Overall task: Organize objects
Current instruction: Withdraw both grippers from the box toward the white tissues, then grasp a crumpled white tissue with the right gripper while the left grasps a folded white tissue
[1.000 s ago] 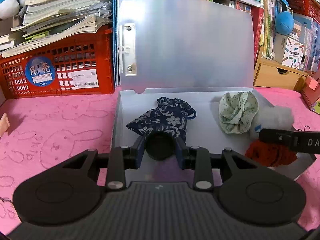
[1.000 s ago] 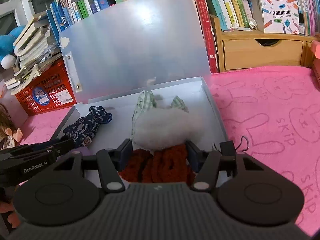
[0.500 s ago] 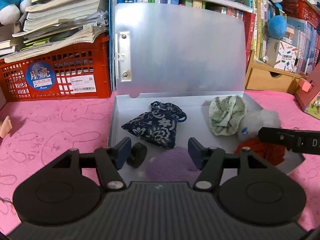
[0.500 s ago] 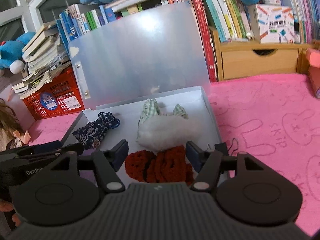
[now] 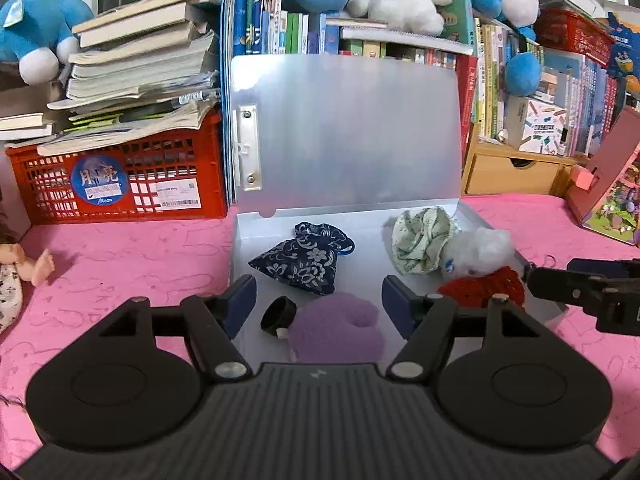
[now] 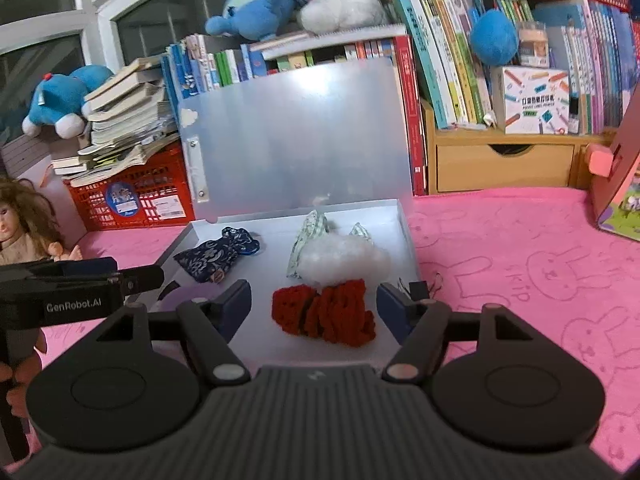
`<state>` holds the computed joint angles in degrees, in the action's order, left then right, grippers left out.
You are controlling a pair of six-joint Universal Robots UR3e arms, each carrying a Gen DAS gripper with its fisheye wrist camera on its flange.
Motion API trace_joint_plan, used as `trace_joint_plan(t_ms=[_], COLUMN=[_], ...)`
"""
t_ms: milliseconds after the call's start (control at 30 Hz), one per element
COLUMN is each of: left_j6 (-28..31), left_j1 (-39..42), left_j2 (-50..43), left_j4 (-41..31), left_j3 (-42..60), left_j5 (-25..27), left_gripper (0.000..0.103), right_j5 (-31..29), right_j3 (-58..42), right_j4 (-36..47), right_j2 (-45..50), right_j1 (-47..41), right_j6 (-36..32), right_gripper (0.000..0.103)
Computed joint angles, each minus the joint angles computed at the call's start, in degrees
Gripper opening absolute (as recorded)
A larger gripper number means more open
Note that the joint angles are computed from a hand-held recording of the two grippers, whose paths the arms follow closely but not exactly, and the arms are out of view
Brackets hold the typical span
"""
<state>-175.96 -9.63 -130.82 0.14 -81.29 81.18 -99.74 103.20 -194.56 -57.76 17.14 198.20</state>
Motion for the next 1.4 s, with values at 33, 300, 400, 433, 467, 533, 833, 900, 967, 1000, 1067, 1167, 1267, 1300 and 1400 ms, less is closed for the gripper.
trace_joint_plan(t_ms=[33, 300, 400, 433, 467, 533, 833, 900, 967, 1000, 1067, 1167, 1267, 1300, 1400], left_j6=[0.28, 4.36, 5.39, 5.4, 5.32, 5.33, 6.4, 6.67, 6.83, 6.74, 6.66, 6.66, 6.8, 6.89, 6.97], left_j1=[0.11, 2.04, 2.7, 2.96, 3.25, 4.04, 5.37, 5.12, 5.17, 5.22, 5.76, 6.47, 7.22, 7.29, 7.57], left_j2=[0.95, 10.79, 14.24, 15.38, 16.49, 18.66, 22.15, 21.76, 21.08, 20.81, 20.02, 17.84, 14.74, 13.43, 10.29], left_j4=[1.11, 10.21, 14.43, 15.81, 16.89, 19.17, 34.07, 36.16, 38.05, 39.24, 41.87, 47.3, 53.58, 56.17, 62.88], left_j3=[-1.67, -18.17, -24.74, -26.92, -28.95, -33.14, -49.58, -51.7, -53.44, -54.6, -56.67, -59.88, -62.83, -63.76, -66.42], left_j5=[-0.14, -3.92, -5.21, -5.78, -6.43, -8.18, -10.24, -9.54, -9.27, -9.1, -9.27, -9.37, -9.68, -9.42, -8.97], left_gripper=[0.074, 0.082, 0.083, 0.083, 0.083, 0.083, 0.084, 0.084, 0.084, 0.084, 0.084, 0.084, 0.084, 0.084, 0.084], right_j5=[-0.3, -3.96, -5.62, -6.34, -7.11, -8.88, -15.44, -16.46, -18.29, -19.13, -19.99, -19.37, -21.04, -21.82, -22.55], right_j3=[1.09, 11.76, 14.97, 15.83, 16.46, 17.83, 21.38, 21.61, 21.52, 21.43, 21.78, 22.91, 22.34, 21.93, 21.56], right_j4=[-0.69, -8.99, -11.75, -12.6, -13.39, -15.12, -20.46, -20.32, -20.4, -20.36, -20.42, -20.55, -20.11, -19.78, -19.36], right_j2=[-0.71, -7.05, -8.46, -8.65, -8.63, -8.41, -4.78, -4.09, -2.93, -2.42, -1.71, -0.81, 1.11, 1.8, 3.18], right_j1=[0.33, 3.63, 5.19, 5.84, 6.5, 8.16, 15.81, 17.41, 19.32, 20.16, 21.46, 22.51, 24.09, 24.64, 25.46], right_j6=[-0.13, -3.59, -4.45, -4.82, -5.09, -5.66, -7.7, -7.98, -8.42, -8.48, -7.2, -3.13, -0.43, 0.38, 3.14], right_gripper=[0.081, 0.085, 0.086, 0.086, 0.086, 0.087, 0.09, 0.09, 0.09, 0.09, 0.09, 0.09, 0.09, 0.09, 0.09])
